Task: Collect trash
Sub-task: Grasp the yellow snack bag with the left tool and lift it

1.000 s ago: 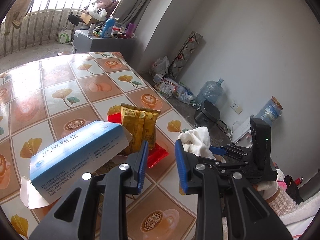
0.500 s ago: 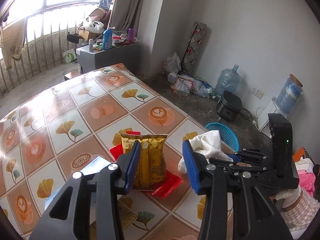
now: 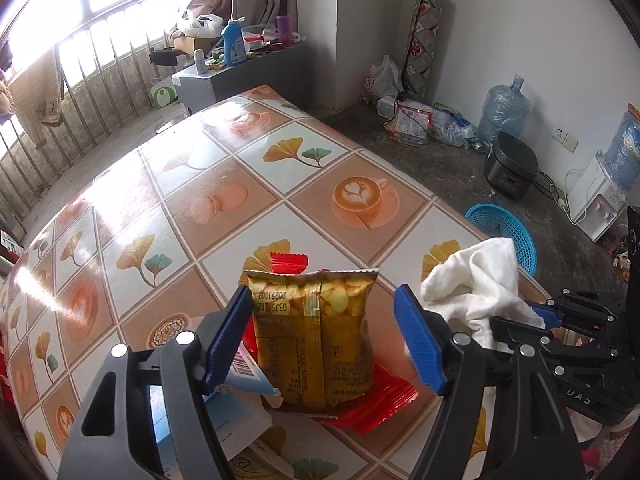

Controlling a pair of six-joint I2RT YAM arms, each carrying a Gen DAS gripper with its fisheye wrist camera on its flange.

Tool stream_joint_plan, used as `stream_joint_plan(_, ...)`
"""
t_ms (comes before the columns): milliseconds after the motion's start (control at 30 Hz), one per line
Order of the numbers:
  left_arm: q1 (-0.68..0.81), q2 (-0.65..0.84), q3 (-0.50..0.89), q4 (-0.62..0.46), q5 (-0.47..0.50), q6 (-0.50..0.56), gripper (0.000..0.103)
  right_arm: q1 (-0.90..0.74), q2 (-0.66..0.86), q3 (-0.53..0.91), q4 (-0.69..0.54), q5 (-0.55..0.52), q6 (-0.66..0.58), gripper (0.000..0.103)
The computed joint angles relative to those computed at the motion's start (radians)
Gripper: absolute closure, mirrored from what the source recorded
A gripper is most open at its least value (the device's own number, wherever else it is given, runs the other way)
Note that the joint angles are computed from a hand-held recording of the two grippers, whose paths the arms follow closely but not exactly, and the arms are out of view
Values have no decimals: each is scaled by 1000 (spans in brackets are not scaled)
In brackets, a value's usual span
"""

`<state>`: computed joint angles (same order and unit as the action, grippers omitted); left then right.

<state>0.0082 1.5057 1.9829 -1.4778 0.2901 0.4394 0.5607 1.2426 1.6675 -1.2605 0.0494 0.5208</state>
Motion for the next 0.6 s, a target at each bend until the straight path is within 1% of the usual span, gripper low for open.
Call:
stream_joint_plan(133, -16, 10, -6, 9, -36, -3, 32, -9, -11, -14, 10, -14, -3, 87)
stream_joint_plan(233, -9, 22, 2, -2, -17, -1, 33, -15, -15, -17, 13, -21, -8, 87)
stream_joint_plan(333, -10, 25, 6, 2, -10, 1, 39, -22, -19, -22, 16, -29, -13, 87)
stream_joint_plan(600, 30, 5, 45, -8, 64, 13, 41, -26, -18, -22, 16, -31, -16, 87)
